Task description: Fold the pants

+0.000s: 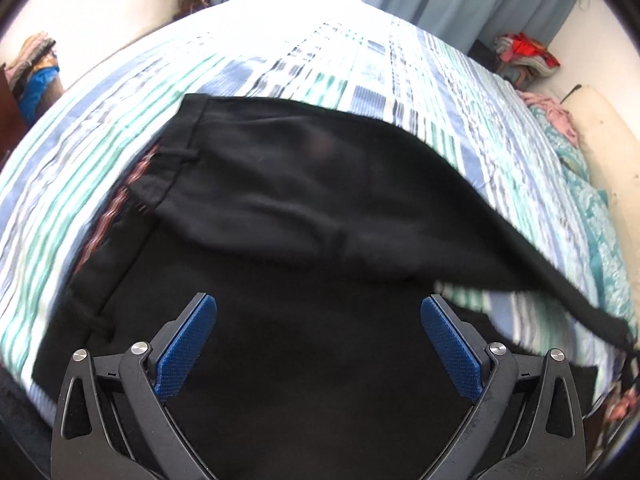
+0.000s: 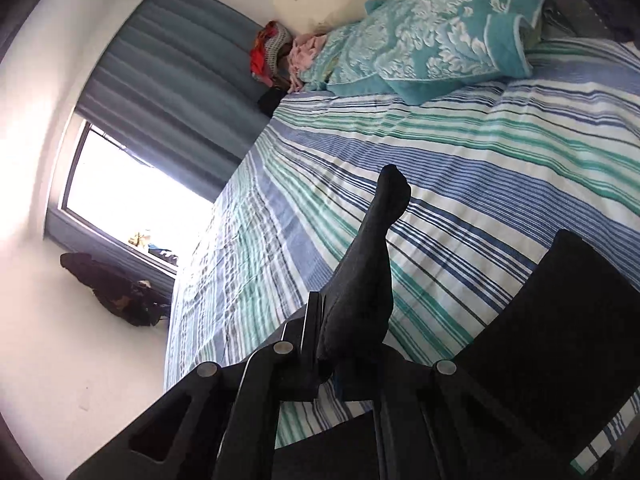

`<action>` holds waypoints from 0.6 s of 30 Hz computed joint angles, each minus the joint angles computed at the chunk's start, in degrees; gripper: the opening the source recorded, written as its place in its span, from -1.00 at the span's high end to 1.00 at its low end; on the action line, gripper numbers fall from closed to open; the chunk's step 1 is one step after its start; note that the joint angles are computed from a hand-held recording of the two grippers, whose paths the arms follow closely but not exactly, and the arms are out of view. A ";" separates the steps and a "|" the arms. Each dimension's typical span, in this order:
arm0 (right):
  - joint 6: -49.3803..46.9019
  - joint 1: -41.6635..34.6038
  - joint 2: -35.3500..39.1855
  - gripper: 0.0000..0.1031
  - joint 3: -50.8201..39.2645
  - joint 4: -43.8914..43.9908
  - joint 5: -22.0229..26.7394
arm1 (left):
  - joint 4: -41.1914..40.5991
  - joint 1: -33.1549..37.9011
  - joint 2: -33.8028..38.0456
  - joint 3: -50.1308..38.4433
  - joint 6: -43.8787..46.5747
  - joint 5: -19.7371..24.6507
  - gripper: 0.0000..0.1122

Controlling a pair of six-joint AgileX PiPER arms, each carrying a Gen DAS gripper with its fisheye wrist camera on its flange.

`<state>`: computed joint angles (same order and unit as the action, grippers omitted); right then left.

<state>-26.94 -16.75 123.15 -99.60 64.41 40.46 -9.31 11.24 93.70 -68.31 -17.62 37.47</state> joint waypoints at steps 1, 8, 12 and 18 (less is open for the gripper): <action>-2.38 -0.31 -1.99 0.91 1.58 1.62 0.88 | -3.34 0.69 3.74 -4.86 1.30 0.40 -0.82; -12.06 -1.81 -10.95 0.91 8.64 9.55 8.24 | -13.00 2.85 31.67 -44.19 -5.46 15.24 -0.82; -17.25 -3.31 -16.37 0.91 12.58 12.59 13.50 | -11.88 2.66 40.01 -57.54 -12.59 21.80 -0.82; -20.57 -8.07 -21.17 0.91 15.73 12.50 20.31 | -16.14 4.58 38.82 -54.29 -10.64 22.14 0.86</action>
<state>-47.51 -24.82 101.98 -83.87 76.91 60.77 -25.44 15.82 132.52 -122.61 -28.26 59.62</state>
